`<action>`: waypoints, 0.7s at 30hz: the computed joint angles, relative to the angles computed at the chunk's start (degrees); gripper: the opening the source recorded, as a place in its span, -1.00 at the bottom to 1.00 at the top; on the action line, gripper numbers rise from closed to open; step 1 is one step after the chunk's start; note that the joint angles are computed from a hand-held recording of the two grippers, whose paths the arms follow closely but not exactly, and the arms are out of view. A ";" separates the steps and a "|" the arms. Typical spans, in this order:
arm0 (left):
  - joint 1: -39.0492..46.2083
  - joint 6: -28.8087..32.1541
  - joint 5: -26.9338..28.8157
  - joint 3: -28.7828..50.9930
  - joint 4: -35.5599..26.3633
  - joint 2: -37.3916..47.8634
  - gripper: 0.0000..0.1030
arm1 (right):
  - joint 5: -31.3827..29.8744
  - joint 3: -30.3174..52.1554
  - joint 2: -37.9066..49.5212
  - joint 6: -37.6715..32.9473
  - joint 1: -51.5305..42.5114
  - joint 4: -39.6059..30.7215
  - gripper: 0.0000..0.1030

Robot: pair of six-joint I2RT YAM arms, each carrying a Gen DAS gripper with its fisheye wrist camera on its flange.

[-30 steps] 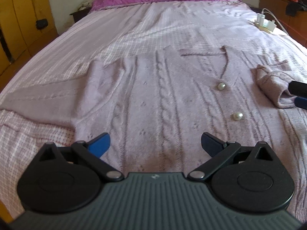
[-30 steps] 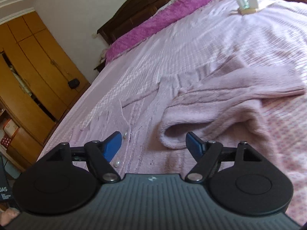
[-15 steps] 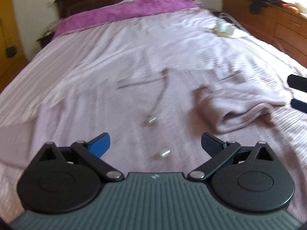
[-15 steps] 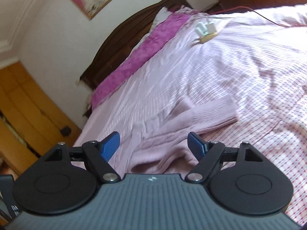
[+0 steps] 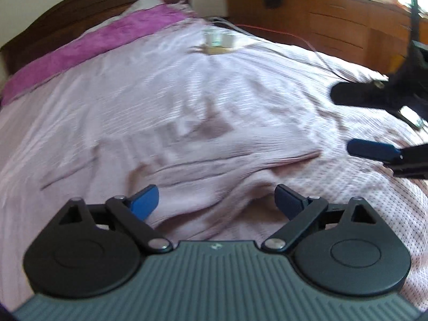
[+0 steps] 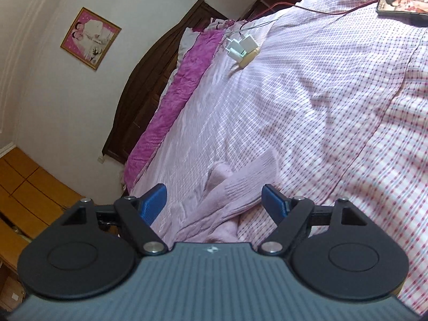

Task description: Fold small clothes

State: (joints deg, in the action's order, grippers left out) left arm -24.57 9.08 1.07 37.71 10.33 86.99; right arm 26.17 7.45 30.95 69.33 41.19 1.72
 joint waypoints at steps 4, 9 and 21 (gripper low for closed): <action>-4.66 3.08 -3.09 2.27 4.14 5.22 0.68 | -1.59 -1.47 -3.81 -0.20 -2.43 -1.31 0.62; -6.97 5.53 -4.77 6.58 7.22 12.48 0.67 | -4.56 -2.26 -6.41 -0.52 -5.13 -3.13 0.62; -10.16 8.82 -7.23 7.84 14.91 19.08 -0.63 | -6.42 -4.09 -4.27 -1.38 -7.49 0.94 0.62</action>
